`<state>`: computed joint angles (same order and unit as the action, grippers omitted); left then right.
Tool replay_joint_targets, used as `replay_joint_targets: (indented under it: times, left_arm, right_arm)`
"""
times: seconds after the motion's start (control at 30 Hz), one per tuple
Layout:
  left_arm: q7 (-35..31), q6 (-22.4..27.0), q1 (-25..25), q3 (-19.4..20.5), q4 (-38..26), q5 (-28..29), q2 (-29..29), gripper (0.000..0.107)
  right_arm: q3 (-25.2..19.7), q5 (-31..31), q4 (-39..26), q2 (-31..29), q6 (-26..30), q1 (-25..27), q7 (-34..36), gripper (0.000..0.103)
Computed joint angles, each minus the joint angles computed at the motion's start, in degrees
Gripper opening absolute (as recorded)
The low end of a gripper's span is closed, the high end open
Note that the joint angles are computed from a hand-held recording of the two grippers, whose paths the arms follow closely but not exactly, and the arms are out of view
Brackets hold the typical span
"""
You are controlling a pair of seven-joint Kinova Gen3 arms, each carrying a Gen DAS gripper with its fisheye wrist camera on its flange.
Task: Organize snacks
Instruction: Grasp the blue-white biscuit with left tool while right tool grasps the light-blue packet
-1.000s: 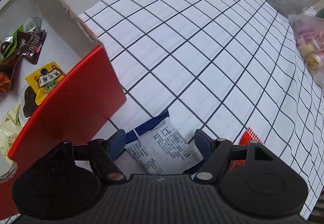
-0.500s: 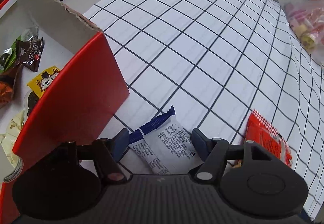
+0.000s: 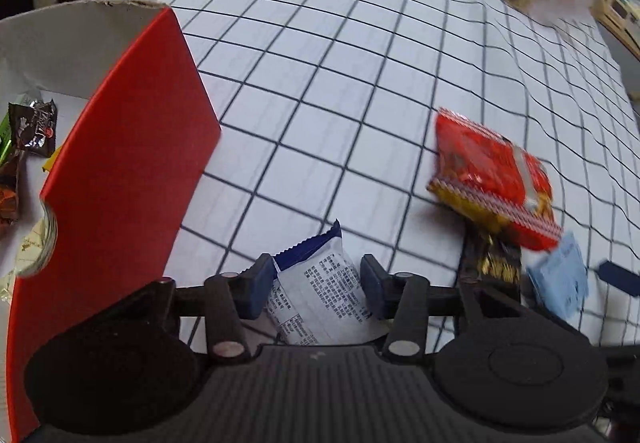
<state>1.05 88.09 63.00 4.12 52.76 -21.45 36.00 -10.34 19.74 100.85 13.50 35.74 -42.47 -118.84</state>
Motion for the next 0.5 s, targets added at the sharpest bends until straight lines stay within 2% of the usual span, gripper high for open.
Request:
replay_joint_targets:
  times: [0.1,0.27,0.33,0.43,0.5]
  left_arm:
    - [0.95,-2.84,0.02,0.51,3.16,0.54,-2.02,0.038]
    - [2.49,-5.66,0.0,1.52,6.39,0.61,-3.95,0.035]
    - [3.2,-5.85,0.49,1.82,6.85,0.36,-4.35,0.035]
    - [3.51,-6.58,0.47,2.21,7.61,0.22,-4.88,0.035]
    - [3.6,-6.83,0.37,2.38,7.89,0.16,-5.12,0.034]
  right_arm:
    - [0.6,3.05,0.55,-0.06,-0.14,-1.73,-2.33,0.091]
    - [0.25,4.71,1.03,-0.85,-0.13,-2.51,-3.92,0.066]
    - [0.47,7.43,1.73,-1.21,-0.18,-3.8,-5.89,0.061]
    - [0.2,10.33,2.07,-1.59,0.79,-5.13,-7.98,0.045]
    - [-0.37,10.09,2.46,-2.0,0.89,-4.69,-8.3,0.044]
